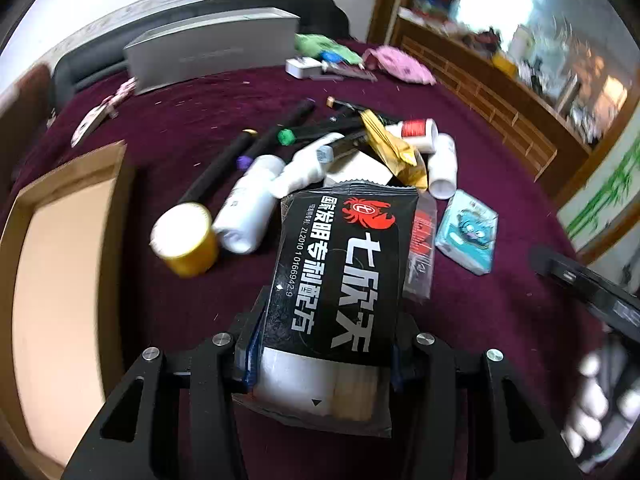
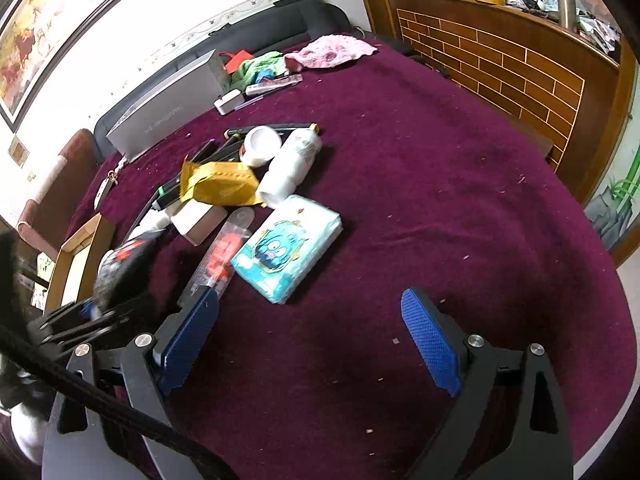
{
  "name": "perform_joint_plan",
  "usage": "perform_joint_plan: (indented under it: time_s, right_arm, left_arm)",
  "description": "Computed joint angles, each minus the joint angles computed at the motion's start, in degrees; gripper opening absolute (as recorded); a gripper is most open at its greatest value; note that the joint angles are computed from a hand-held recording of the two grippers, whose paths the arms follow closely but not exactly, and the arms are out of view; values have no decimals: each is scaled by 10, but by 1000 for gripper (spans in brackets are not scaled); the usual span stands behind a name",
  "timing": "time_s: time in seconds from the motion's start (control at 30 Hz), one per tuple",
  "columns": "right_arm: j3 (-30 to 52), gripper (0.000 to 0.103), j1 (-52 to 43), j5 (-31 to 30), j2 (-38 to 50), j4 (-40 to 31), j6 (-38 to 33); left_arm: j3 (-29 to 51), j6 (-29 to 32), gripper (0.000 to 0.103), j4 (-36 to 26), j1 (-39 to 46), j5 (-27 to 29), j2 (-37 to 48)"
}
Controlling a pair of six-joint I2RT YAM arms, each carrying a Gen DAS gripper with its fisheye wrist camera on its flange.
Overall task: Organize objects
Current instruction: 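Lift the bag with the left gripper while the right gripper grasps the clear red tube package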
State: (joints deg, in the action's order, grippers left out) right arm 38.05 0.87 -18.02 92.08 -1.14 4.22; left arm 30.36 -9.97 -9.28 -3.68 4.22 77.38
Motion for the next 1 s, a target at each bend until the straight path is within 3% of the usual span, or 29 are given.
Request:
perform_joint_plan:
  time_s: [0.17,0.27,0.47,0.63,0.87,1.0]
  right_arm:
    - [47,94,2,5,31,-37,4]
    - [76,94,19,-5,48,-64,18]
    - [113,88,82,-77,64,-82,52]
    - [200,63,157,13,147,-127,79]
    - [246,61,212,124,187,-153,110]
    - [269,57,218,112,207,-168,100]
  left_arm:
    - [-46,0,42,-31,47,28,-103]
    - [-69,-4,42,-45,56,17,-158]
    - [-100,14,42,-85,94,39,-243]
    - [-117,54,42,-113,165,87,-287]
    - [-131,85,42,-116,239,136,-289]
    - [-138,98,42,-114,265,156,-291]
